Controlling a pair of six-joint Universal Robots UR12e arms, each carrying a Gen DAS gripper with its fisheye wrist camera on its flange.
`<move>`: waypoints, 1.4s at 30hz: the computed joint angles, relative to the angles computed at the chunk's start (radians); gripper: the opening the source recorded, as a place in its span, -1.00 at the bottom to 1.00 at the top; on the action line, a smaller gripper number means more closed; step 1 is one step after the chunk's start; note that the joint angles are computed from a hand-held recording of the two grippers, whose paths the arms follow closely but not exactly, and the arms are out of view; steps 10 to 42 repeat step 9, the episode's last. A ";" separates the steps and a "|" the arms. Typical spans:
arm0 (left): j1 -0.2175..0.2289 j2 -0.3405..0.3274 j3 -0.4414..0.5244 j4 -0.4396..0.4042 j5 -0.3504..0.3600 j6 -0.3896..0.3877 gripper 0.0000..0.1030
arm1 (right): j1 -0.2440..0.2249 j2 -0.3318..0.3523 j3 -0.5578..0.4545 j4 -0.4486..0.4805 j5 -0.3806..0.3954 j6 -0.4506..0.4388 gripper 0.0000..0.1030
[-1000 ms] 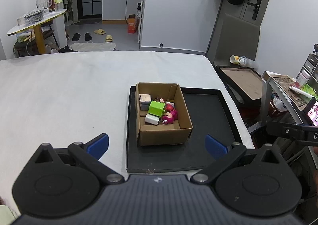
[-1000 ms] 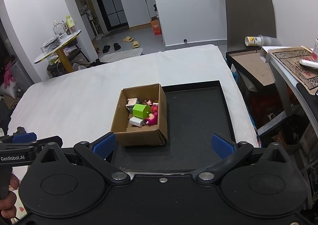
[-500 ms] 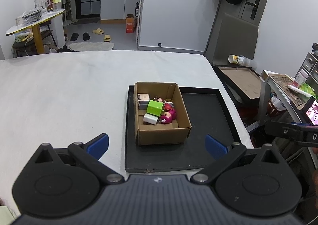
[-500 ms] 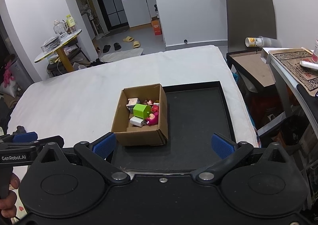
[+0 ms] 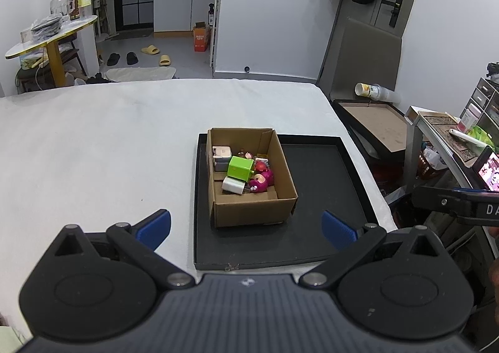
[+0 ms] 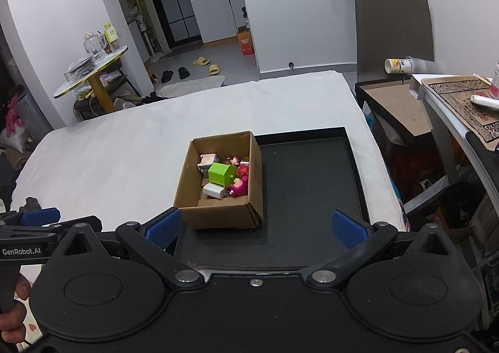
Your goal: Organize rigid objects
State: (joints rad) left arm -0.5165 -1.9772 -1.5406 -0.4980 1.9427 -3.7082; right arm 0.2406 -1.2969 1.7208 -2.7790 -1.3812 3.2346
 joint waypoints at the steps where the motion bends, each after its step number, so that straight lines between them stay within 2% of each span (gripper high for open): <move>1: 0.000 0.000 0.000 0.000 0.000 0.001 0.98 | -0.001 0.000 0.000 0.001 0.000 0.000 1.00; 42: 0.000 0.000 -0.001 0.006 -0.001 0.001 0.98 | -0.003 0.004 -0.002 0.005 -0.002 0.005 1.00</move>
